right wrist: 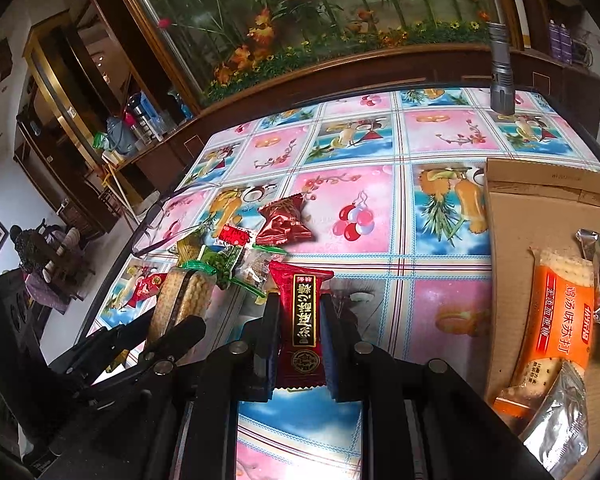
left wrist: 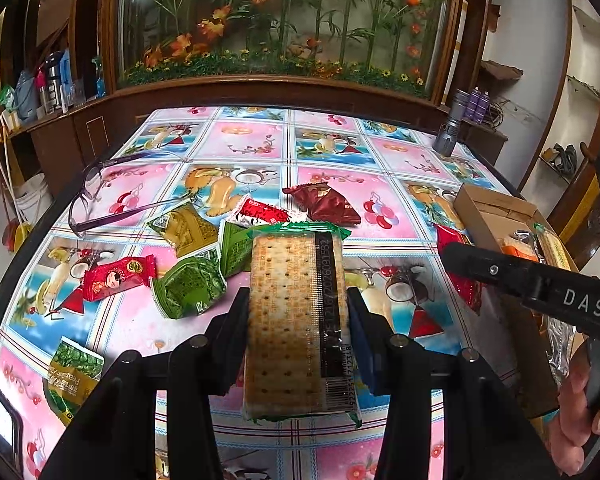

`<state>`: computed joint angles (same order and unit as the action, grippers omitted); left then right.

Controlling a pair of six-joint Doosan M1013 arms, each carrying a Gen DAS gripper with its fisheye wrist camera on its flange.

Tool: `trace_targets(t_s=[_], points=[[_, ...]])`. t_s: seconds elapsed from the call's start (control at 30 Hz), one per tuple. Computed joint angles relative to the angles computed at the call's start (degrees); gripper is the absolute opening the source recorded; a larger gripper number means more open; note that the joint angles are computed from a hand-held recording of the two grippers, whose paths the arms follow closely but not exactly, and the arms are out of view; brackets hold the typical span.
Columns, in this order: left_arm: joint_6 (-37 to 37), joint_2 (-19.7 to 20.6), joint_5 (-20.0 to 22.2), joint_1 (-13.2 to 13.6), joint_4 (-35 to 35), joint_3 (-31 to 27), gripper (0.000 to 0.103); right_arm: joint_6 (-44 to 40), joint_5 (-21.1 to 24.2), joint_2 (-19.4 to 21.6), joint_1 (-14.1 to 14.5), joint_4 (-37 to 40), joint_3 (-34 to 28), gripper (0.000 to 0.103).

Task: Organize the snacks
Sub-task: 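Carry the cracker pack and red snack stick over the cardboard box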

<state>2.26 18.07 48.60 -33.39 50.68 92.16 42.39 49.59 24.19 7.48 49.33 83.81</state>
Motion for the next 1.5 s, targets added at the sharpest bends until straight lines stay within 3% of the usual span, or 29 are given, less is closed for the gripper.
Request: trace_targets(t_s=[0.47,1.17,1.5], points=[[-0.1,0.1,-0.2,-0.5,1.4,-0.1,0.045,0.9,0.0,-0.2,-1.3,1.7,-0.2,0.02],[-0.9,-0.2,-2.1,-0.8,3.4,0.2,0.045,3.1,-2.0,-1.2,-7.0,8.6,0.3,0.02],[-1.8,-0.4,-3.6,-1.0,4.6,0.5,0.045,5.2,-3.8,-0.9,-8.1,8.4,-0.2,0.02]])
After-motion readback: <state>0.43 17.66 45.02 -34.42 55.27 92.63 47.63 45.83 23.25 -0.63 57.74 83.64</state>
